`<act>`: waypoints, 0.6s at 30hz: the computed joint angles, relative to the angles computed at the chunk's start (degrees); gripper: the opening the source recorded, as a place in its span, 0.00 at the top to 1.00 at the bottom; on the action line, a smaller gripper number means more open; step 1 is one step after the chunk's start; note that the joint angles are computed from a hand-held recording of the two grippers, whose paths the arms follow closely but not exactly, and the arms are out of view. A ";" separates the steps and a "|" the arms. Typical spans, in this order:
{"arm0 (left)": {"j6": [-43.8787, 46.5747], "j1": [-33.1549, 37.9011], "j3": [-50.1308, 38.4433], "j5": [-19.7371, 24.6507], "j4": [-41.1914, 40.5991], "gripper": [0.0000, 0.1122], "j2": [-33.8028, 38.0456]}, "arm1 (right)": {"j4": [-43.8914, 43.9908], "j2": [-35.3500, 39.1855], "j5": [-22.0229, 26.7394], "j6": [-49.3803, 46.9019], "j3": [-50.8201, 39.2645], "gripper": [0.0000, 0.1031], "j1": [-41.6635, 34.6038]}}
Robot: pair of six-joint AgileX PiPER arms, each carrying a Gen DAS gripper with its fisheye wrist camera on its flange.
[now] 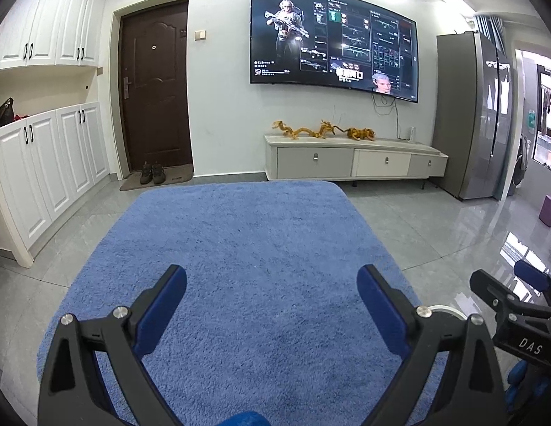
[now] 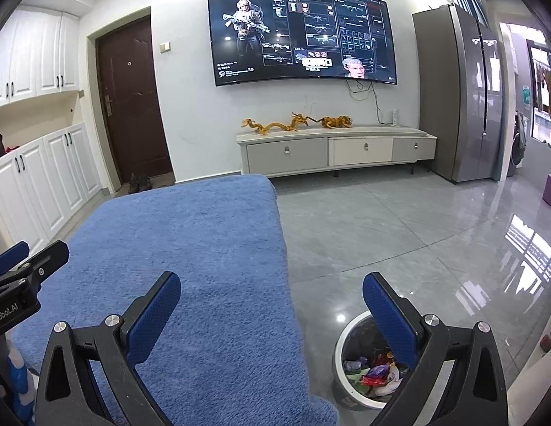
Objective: Collect trash
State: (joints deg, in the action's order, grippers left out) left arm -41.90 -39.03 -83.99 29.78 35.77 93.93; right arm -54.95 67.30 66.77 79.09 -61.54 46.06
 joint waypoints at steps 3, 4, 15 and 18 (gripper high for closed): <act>2.69 0.76 -1.55 -0.67 -2.82 0.13 1.87 | -0.38 0.95 -0.26 -0.12 0.09 0.00 -0.98; 3.89 0.97 -2.27 -0.65 -4.06 0.13 2.64 | -0.44 1.18 -0.49 -0.11 0.18 0.00 -1.41; 9.89 1.65 -9.70 1.45 -9.61 0.13 10.48 | -2.12 2.86 -2.00 1.85 1.86 0.00 -6.15; 10.71 1.72 -11.44 2.08 -10.38 0.13 11.94 | -2.96 3.13 -1.86 2.07 2.59 0.00 -6.85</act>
